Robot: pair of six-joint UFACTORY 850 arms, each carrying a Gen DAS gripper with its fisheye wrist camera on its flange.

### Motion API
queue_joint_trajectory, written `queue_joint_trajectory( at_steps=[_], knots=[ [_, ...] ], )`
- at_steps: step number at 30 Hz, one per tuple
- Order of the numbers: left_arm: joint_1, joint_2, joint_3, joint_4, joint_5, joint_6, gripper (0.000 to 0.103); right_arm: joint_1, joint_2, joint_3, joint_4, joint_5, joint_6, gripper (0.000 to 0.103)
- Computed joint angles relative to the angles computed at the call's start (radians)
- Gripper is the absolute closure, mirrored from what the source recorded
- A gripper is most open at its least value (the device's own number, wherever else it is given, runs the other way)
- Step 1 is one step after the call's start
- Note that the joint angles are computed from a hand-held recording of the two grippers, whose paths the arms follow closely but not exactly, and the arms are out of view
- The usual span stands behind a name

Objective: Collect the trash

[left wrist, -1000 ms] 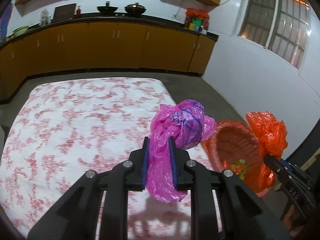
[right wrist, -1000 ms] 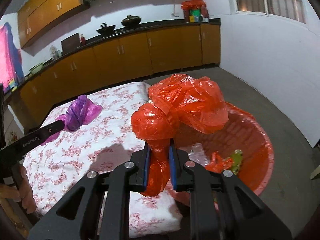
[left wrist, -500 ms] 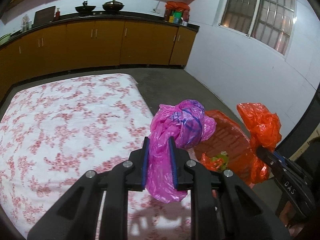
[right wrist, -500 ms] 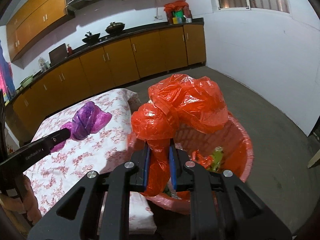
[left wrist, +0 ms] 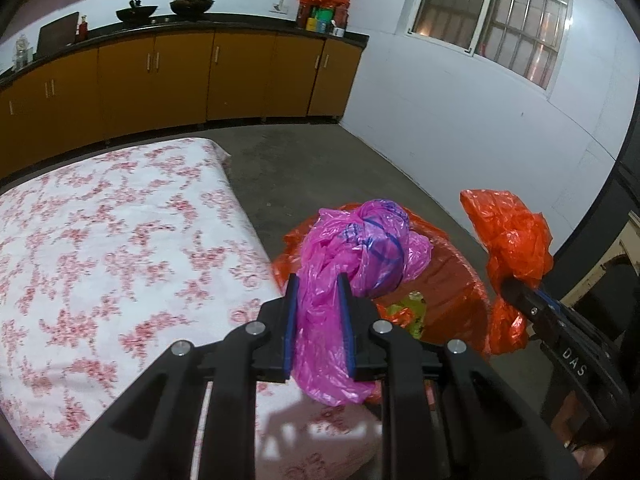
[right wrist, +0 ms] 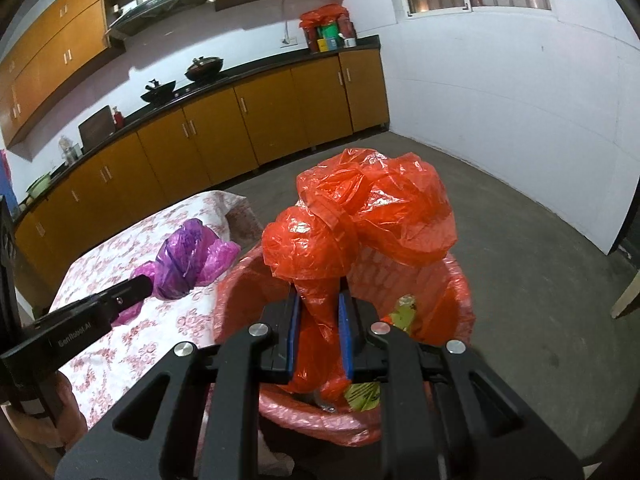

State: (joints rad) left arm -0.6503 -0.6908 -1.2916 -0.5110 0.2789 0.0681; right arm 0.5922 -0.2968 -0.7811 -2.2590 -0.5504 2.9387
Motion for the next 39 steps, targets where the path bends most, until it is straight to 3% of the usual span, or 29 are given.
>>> queue_joint_trajectory(
  at_steps=[6,10,14,20,24,26,29,34,39],
  knots=[
    [-0.010,-0.047,-0.067,0.073,-0.038,-0.068,0.083,-0.017,-0.004,-0.007,-0.005,-0.005,0.017,0.086],
    [-0.009,-0.085,-0.117,0.193,-0.081,-0.196,0.078,-0.031,-0.009,-0.012,-0.024,-0.013,0.037,0.084],
    [-0.006,-0.108,-0.139,0.294,-0.100,-0.306,0.072,-0.041,-0.012,-0.006,-0.060,-0.025,0.085,0.065],
    [-0.001,-0.087,-0.097,0.218,-0.080,-0.249,0.062,-0.030,0.001,0.018,-0.026,-0.052,0.066,0.048],
    [-0.011,-0.021,0.003,-0.054,0.019,0.008,0.044,0.005,0.026,0.050,0.056,-0.090,0.001,0.035],
    [-0.024,0.028,0.077,-0.167,0.104,0.121,0.034,0.043,0.043,0.068,0.130,-0.131,-0.058,0.023],
    [-0.044,0.099,0.179,-0.285,0.225,0.232,0.020,0.103,0.065,0.093,0.217,-0.205,-0.125,0.012],
    [-0.084,0.206,0.325,-0.420,0.398,0.345,0.007,0.202,0.072,0.099,0.356,-0.302,-0.245,0.011],
    [-0.131,0.291,0.439,-0.518,0.526,0.402,0.004,0.283,0.082,0.105,0.417,-0.345,-0.273,0.011]
  ],
)
